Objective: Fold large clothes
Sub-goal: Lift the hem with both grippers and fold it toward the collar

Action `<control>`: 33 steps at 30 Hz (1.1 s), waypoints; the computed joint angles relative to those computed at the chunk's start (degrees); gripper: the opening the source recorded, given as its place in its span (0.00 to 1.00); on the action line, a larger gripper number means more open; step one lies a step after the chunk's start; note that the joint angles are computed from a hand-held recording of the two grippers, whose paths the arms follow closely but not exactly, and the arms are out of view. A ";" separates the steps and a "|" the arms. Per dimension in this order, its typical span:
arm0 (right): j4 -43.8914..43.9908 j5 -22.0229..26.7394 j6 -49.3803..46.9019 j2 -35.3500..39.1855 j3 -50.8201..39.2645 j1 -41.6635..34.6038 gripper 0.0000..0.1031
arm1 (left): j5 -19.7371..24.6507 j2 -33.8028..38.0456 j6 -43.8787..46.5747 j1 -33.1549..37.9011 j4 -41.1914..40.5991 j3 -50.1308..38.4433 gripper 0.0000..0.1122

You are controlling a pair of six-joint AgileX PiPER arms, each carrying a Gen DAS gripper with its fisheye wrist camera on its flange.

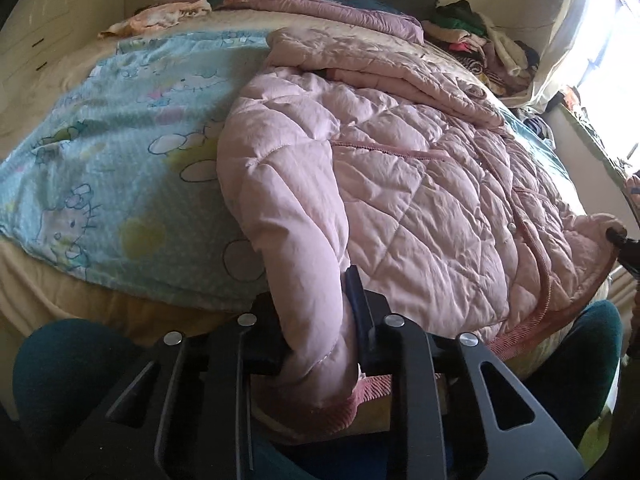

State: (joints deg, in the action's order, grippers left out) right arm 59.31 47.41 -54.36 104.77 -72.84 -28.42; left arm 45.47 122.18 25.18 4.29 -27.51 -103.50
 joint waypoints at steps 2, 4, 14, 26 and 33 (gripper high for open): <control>-0.68 -0.51 0.57 -0.36 1.54 -0.47 0.27 | 0.67 0.22 -0.57 -0.14 0.40 -0.50 0.15; -1.76 -1.20 1.89 -0.51 2.72 -0.76 0.30 | 1.55 0.75 -1.22 0.08 0.41 -1.13 0.16; -11.72 -5.73 11.26 0.37 7.04 1.99 0.59 | 3.34 1.73 -1.25 -0.03 1.38 -0.04 0.35; 3.07 -4.83 -4.87 -3.70 10.48 -0.47 0.15 | -1.39 -2.27 5.35 0.78 -5.46 3.55 0.11; 8.39 -3.20 -7.80 -5.26 7.35 -0.47 0.14 | -1.49 -2.57 5.48 0.75 -7.04 -0.37 0.10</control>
